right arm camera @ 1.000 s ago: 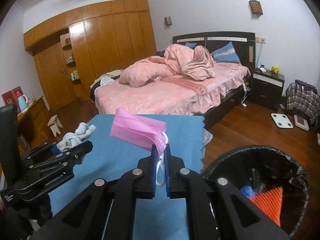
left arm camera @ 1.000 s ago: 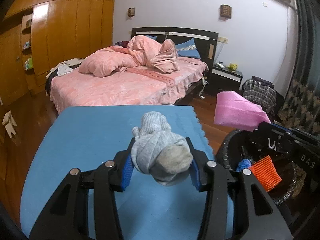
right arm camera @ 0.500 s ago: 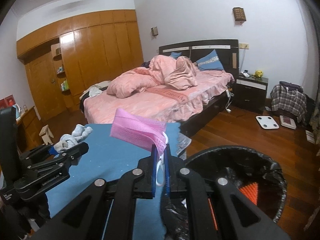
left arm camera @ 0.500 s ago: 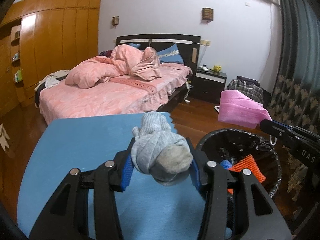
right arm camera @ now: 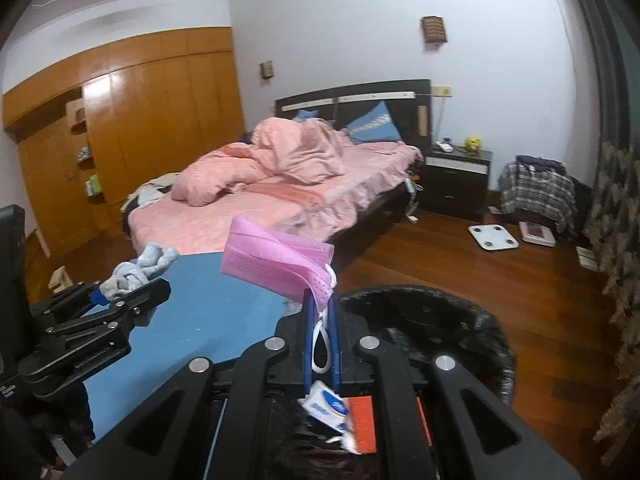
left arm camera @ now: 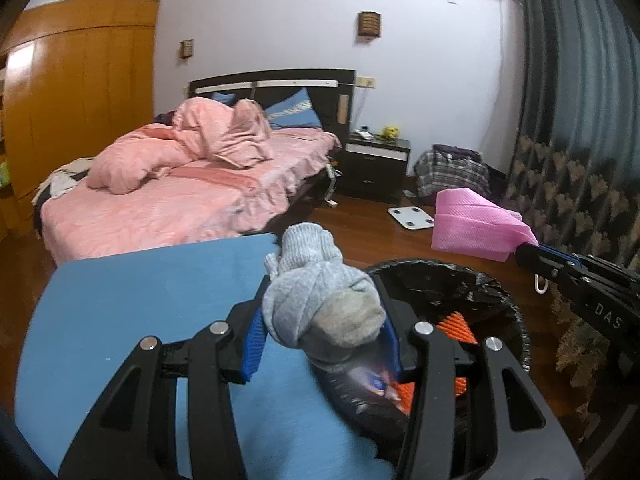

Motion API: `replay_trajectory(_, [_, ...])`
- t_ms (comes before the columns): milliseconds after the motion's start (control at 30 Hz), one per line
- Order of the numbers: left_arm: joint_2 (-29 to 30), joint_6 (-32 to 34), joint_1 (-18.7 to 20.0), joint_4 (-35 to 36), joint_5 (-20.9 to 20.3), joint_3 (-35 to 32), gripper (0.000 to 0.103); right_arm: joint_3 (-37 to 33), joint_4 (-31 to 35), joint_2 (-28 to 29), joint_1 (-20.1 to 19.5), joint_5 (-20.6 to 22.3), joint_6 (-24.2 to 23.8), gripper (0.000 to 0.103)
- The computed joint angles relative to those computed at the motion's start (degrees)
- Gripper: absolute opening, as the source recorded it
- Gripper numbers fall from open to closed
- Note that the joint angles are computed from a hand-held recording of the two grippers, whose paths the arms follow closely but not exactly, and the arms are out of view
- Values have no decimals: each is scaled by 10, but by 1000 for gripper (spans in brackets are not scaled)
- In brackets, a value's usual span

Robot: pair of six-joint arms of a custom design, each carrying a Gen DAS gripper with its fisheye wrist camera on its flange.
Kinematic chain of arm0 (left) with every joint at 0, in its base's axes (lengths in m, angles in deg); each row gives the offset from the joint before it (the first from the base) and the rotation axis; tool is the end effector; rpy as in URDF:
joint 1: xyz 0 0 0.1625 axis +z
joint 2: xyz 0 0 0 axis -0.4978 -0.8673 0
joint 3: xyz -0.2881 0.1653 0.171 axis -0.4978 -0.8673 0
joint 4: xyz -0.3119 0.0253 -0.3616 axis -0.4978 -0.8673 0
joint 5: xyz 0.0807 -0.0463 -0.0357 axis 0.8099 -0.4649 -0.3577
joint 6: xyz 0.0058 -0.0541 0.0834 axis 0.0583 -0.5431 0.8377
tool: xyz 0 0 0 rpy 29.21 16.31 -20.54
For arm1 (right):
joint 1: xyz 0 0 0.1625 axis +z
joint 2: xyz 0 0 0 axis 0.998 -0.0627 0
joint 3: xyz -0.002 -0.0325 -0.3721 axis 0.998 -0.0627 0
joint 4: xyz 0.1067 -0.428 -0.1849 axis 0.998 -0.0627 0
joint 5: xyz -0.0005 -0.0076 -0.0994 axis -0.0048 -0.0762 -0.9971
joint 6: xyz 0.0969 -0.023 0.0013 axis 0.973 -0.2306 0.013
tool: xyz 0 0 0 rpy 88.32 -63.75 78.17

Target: Collect trash

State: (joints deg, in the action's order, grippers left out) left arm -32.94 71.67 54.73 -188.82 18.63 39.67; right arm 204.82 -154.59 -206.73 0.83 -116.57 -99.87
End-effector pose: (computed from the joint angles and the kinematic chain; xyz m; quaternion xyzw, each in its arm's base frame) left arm -0.4078 -0.4135 0.0685 0.3635 0.8331 -0.3716 0.1891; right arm 0.0874 -0.3573 0.3724 0.1200 -0.8015 0.5123 0.2840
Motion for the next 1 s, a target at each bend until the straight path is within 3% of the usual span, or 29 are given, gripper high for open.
replay_trajectory(333, [103, 48, 13, -31, -72, -67, 46, 0, 12, -30, -88, 14, 3, 7])
replay_trajectory(633, [174, 58, 34, -21, -112, -131, 47, -18, 22, -10, -147, 43, 7, 7])
replay_trajectory(700, [180, 61, 46, -18, -138, -138, 51, -24, 13, 8, -153, 36, 3, 14])
replay_trajectory(767, [187, 63, 55, -17, -155, -146, 68, -30, 17, 17, -158, 33, 4, 24])
replay_trajectory(800, [187, 62, 59, -19, -161, -148, 71, -32, 16, 22, -163, 32, 4, 30])
replay_trajectory(933, [181, 59, 66, -23, -154, -143, 83, -33, 22, 23, -178, 31, 5, 44])
replay_trajectory(1000, [170, 57, 67, -18, -146, -137, 86, -30, 25, 16, -179, 32, 8, 65])
